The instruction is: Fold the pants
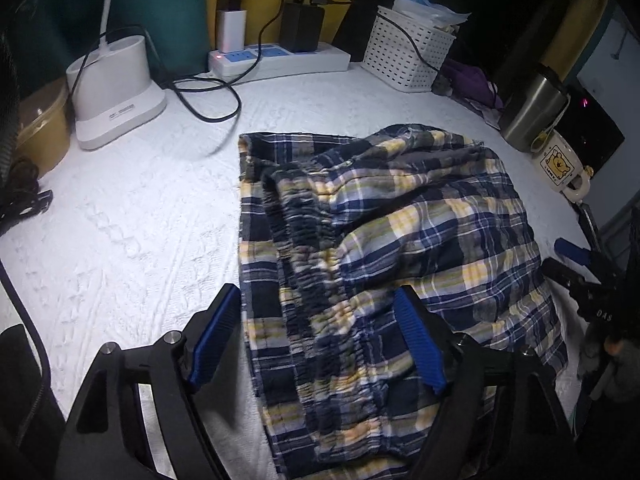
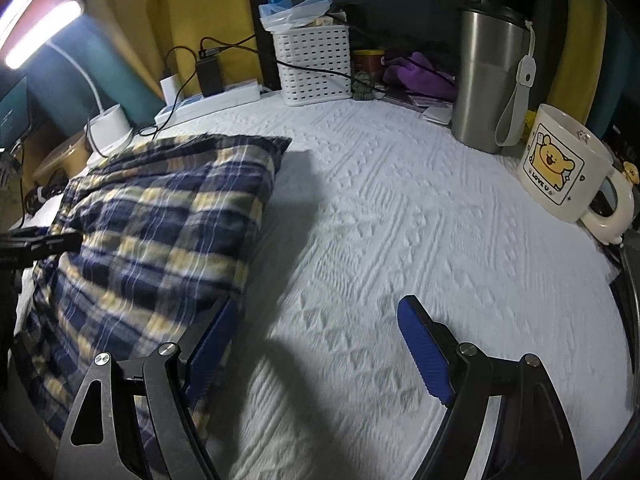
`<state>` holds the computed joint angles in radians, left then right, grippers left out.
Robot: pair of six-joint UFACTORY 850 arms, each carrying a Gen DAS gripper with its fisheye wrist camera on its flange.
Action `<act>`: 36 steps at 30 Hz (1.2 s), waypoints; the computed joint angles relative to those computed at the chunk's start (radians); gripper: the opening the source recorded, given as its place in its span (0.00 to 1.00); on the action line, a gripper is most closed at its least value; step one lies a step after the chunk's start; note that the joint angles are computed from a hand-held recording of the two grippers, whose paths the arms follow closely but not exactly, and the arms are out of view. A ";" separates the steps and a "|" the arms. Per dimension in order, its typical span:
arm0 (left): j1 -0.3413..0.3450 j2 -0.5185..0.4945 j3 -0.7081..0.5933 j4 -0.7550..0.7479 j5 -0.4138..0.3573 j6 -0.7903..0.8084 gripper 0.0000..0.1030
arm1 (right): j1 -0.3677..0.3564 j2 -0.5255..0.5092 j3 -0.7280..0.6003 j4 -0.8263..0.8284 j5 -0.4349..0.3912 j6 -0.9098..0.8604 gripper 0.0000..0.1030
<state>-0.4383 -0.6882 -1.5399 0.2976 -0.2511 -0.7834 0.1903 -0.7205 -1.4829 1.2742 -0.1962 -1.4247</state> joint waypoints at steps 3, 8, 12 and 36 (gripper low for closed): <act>-0.005 -0.012 -0.021 -0.145 0.003 0.175 0.76 | 0.001 -0.017 -0.027 -0.032 -0.012 0.038 0.81; -0.006 -0.034 -0.050 -0.135 -0.004 0.196 0.77 | -0.001 -0.045 -0.071 -0.006 -0.061 0.036 0.81; -0.003 -0.039 -0.052 -0.120 0.017 0.195 0.77 | 0.001 -0.078 -0.124 -0.051 -0.114 0.094 0.81; -0.036 -0.036 -0.031 0.255 0.081 -0.103 0.31 | 0.047 -0.234 -0.374 -0.177 -0.350 0.167 0.44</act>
